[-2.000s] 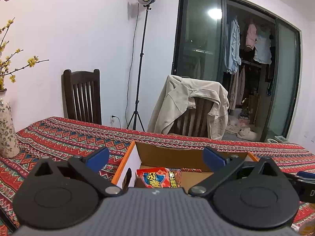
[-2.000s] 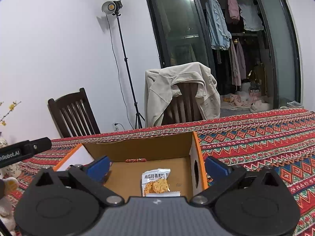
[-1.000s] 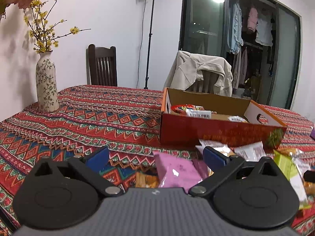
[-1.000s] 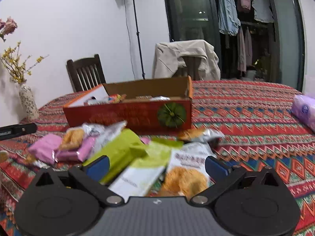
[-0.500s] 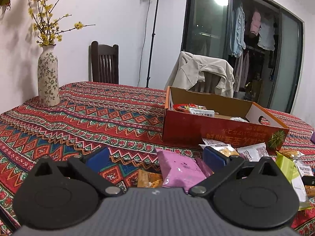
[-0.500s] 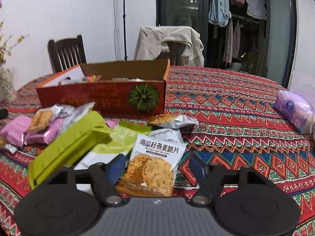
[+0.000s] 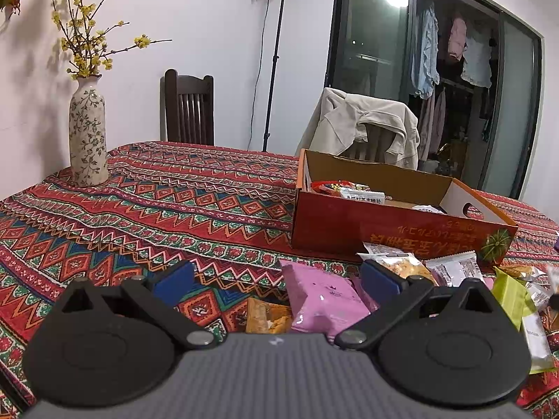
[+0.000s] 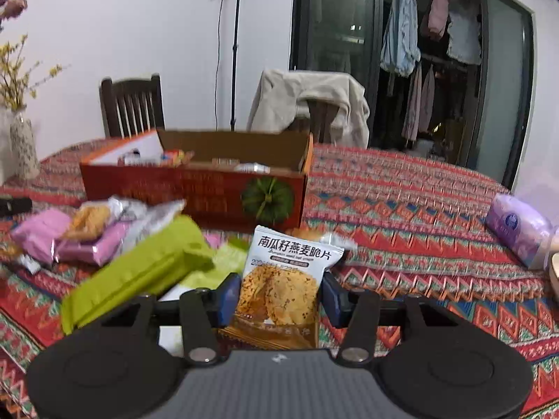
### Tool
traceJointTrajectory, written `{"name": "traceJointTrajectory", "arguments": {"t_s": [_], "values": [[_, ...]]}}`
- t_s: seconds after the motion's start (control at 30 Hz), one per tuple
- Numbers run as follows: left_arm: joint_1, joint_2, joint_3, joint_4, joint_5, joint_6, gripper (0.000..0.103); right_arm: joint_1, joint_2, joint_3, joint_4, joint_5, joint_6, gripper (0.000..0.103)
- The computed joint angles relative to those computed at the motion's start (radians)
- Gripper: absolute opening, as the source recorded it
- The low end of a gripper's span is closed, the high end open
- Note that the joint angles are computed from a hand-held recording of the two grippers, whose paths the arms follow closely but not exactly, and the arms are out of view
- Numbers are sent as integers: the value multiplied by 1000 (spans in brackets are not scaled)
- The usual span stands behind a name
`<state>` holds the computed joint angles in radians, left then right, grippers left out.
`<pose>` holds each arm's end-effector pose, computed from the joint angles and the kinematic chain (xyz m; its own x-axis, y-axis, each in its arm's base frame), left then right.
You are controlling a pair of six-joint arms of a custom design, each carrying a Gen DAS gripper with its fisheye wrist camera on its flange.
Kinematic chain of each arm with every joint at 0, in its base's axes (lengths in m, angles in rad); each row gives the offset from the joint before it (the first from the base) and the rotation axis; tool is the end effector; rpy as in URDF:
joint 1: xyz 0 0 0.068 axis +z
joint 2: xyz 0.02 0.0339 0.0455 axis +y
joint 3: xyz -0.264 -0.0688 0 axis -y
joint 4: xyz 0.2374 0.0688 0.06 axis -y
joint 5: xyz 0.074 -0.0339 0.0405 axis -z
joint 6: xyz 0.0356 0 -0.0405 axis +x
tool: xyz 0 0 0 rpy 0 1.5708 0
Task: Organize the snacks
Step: 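Grasp a pumpkin-seed cracker packet with the right gripper while the left gripper grasps a pink packet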
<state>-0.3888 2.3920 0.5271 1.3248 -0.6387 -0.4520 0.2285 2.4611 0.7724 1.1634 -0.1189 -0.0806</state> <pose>0.2762 -0.0902 -0.0040 -0.3543 -0.2338 -0.9054 -0.3597 0.9278 -0.0988 0.3414 0.0837 -0.0180 -0.4607 -0.1892 -0.8672 -0.3631 0.9317 -0.0104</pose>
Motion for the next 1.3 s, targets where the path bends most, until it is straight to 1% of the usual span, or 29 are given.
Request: {"name": "traceJointTrajectory", "arguments": {"t_s": [0.13, 0.27, 0.33, 0.47, 0.57, 0.67, 0.7, 0.73, 0.77, 0.83, 0.9, 0.93, 1.0, 1.17, 1.3], "values": [[-2, -8, 13, -39, -6, -2, 103, -2, -26, -9, 35, -21, 12, 49], [-16, -39, 39, -134, -24, 0, 103, 13, -41, 19, 51, -51, 19, 49], [-33, -56, 60, -189, -44, 12, 103, 16, -25, 52, 60, -80, 32, 49], [-64, -70, 139, -333, -90, 48, 103, 13, 27, 112, 61, -124, 65, 49], [-68, -54, 215, -429, -96, 90, 103, -4, 55, 138, 49, -153, 91, 49], [-59, -31, 285, -520, -85, 82, 103, -17, 69, 149, 42, -169, 113, 49], [-54, -22, 304, -547, -78, 69, 101, -20, 74, 151, 43, -170, 118, 49], [-47, -14, 318, -565, -69, 58, 96, -22, 77, 153, 44, -172, 122, 49], [-41, -10, 324, -576, -59, 47, 92, -23, 80, 153, 47, -176, 124, 49], [-22, -14, 317, -575, -17, 32, 79, -22, 87, 157, 50, -182, 127, 49], [-18, -12, 311, -565, 0, 32, 74, -23, 93, 153, 59, -193, 123, 50], [-18, -13, 308, -560, 9, 36, 67, -22, 94, 150, 65, -194, 121, 50], [-9, -13, 299, -539, 50, 38, 59, -21, 96, 143, 80, -197, 120, 50], [12, -22, 260, -481, 95, 4, 57, -22, 98, 138, 92, -199, 126, 50], [15, -33, 230, -435, 90, -8, 57, -21, 105, 142, 100, -199, 128, 50]]}}
